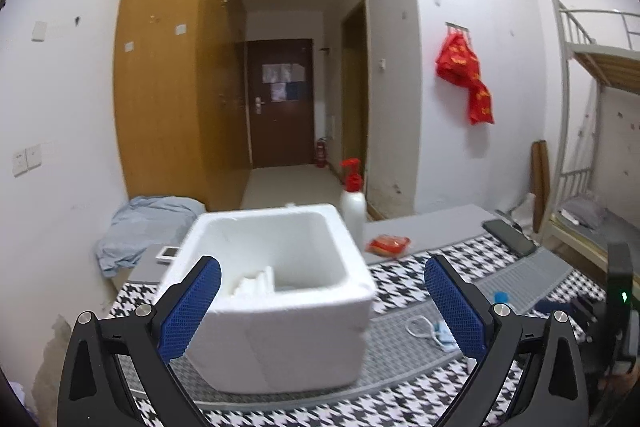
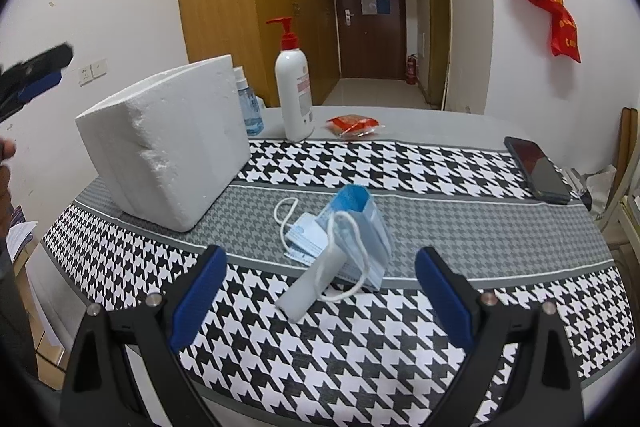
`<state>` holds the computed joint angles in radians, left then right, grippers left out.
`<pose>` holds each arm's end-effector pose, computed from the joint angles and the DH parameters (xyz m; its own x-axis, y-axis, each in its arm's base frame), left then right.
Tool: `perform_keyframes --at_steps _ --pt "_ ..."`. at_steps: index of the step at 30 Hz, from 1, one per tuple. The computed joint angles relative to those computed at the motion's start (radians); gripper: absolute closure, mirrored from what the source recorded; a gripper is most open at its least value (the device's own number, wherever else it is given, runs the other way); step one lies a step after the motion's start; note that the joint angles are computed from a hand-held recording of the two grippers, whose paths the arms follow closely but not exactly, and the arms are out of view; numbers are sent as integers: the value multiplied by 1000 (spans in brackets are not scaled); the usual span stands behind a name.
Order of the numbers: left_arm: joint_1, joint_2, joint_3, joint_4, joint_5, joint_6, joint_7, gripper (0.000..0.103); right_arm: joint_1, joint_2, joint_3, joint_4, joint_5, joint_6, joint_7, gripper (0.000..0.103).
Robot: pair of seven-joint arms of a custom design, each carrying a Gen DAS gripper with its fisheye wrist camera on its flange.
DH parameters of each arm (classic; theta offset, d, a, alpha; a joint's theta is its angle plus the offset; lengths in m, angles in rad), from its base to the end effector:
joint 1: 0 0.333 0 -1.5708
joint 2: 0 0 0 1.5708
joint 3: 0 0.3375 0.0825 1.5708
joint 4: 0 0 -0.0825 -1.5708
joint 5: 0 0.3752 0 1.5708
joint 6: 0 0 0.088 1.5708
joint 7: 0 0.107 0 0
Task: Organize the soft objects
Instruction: 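Move the left tool from the box toward the white foam roller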
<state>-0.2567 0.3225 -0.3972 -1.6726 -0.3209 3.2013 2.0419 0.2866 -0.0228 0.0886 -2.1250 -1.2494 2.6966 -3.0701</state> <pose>0.5879 -0.3557 0.5979 -0.6196 -0.7845 -0.0253 -0.2498 0.2277 -0.9412 0.5106 0.2355 0.4941 -0.2056 -0.9750 -0.0843 -0.5493 0.1863 -0.8146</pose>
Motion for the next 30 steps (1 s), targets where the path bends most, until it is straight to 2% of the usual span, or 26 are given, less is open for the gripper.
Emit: perform_keyframes --at_steps 2,4,6,9,12,16,20,30 --pt "38 0 -55 -10 -9 -15 34 1 -2 -8 -1 -10 -4 0 8 6" --pt "47 1 -79 -18 -23 -35 56 1 -4 -19 -1 -24 -9 -1 21 6" --pt "79 5 -128 -25 -51 -50 103 1 -8 -33 1 -40 -16 -5 34 6" --pt "88 11 -160 -33 -90 -75 159 1 -14 -48 6 -58 -19 -7 43 6" --pt "70 14 -157 -41 -125 -84 194 1 -21 -66 12 -80 -25 -18 56 6" --pt "32 19 -126 -41 -155 -108 204 1 -34 -97 16 -116 -41 -16 91 6" --pt "-43 29 -55 -35 -129 -130 163 1 -44 -117 24 -140 -36 -25 92 6" --pt "-88 70 -41 -2 -112 -205 172 1 -68 -177 40 -204 -37 -48 125 6"
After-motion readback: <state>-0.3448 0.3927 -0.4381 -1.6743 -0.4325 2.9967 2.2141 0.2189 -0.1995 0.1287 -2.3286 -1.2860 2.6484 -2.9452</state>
